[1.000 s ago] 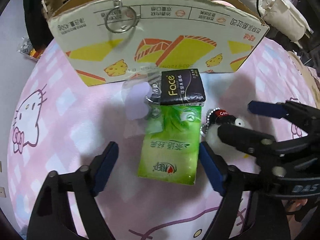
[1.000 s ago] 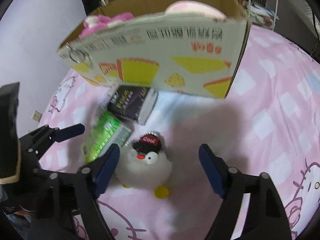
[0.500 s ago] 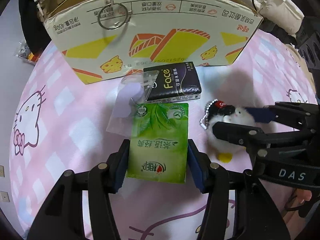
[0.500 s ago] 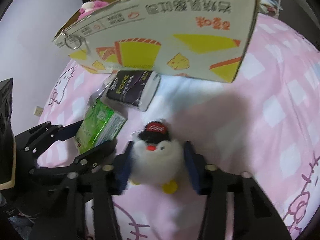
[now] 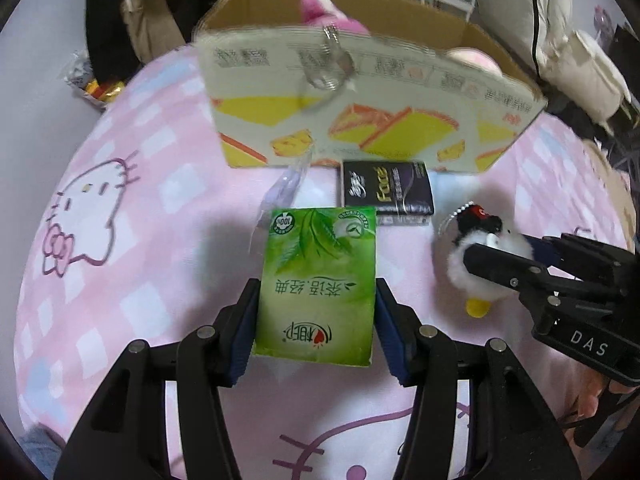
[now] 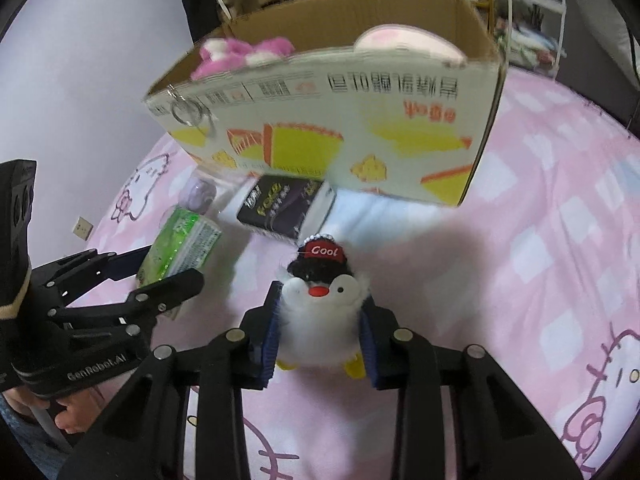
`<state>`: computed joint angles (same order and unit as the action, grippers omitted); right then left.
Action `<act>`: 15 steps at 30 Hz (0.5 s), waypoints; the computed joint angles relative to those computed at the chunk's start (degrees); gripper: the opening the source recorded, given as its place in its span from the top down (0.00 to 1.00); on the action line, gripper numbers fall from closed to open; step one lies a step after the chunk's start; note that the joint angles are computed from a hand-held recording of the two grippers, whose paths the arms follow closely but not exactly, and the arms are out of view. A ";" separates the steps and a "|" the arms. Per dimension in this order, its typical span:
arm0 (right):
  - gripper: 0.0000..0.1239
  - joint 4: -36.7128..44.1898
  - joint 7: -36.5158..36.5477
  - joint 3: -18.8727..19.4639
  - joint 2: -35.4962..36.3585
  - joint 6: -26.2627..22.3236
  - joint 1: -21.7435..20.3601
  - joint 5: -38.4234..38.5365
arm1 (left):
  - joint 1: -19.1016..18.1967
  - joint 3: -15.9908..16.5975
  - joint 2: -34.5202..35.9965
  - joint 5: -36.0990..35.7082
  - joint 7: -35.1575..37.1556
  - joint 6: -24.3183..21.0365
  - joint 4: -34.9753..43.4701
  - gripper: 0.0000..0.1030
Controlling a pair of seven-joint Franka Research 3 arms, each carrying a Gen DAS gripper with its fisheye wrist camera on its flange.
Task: Organize soft objects
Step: 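Grasp the green tissue packet with the left tool while the right tool grasps the white penguin plush, then lift the green packet over the box with the left tool while the right tool carries the penguin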
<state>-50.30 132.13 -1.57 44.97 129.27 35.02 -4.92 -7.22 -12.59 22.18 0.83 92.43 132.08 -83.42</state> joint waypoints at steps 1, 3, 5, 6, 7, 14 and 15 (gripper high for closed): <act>0.71 -0.97 0.31 -0.54 -0.70 0.84 0.43 -0.78 | 0.01 0.14 -0.89 0.27 -0.23 1.33 -1.13 0.48; 0.71 -3.13 1.44 -1.87 -2.39 2.48 1.50 -3.11 | 0.30 0.17 -2.52 0.26 -0.23 3.52 -3.00 0.48; 0.71 -5.85 2.95 -2.90 -4.32 4.78 2.40 -5.44 | 0.69 0.01 -4.30 -0.40 -0.02 6.08 -5.18 0.48; 0.71 -6.69 3.93 -3.49 -4.99 5.72 2.94 -6.83 | 0.79 0.07 -5.22 -0.46 -0.07 7.42 -6.23 0.48; 0.71 -7.83 4.94 -4.14 -5.88 6.76 3.51 -8.41 | 0.77 0.14 -6.00 -0.37 -0.25 8.59 -7.25 0.48; 0.71 -15.04 13.80 -7.73 -11.85 13.44 6.55 -20.47 | 0.08 1.37 -10.99 3.80 -3.53 19.69 -13.18 0.48; 0.71 -15.84 14.85 -7.84 -12.45 14.17 6.68 -21.91 | 0.23 1.46 -11.75 4.20 -3.59 21.50 -14.09 0.48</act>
<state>-66.14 146.97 -9.40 32.52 143.44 41.69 -26.83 -6.99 -11.13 10.43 5.03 88.84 153.58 -97.51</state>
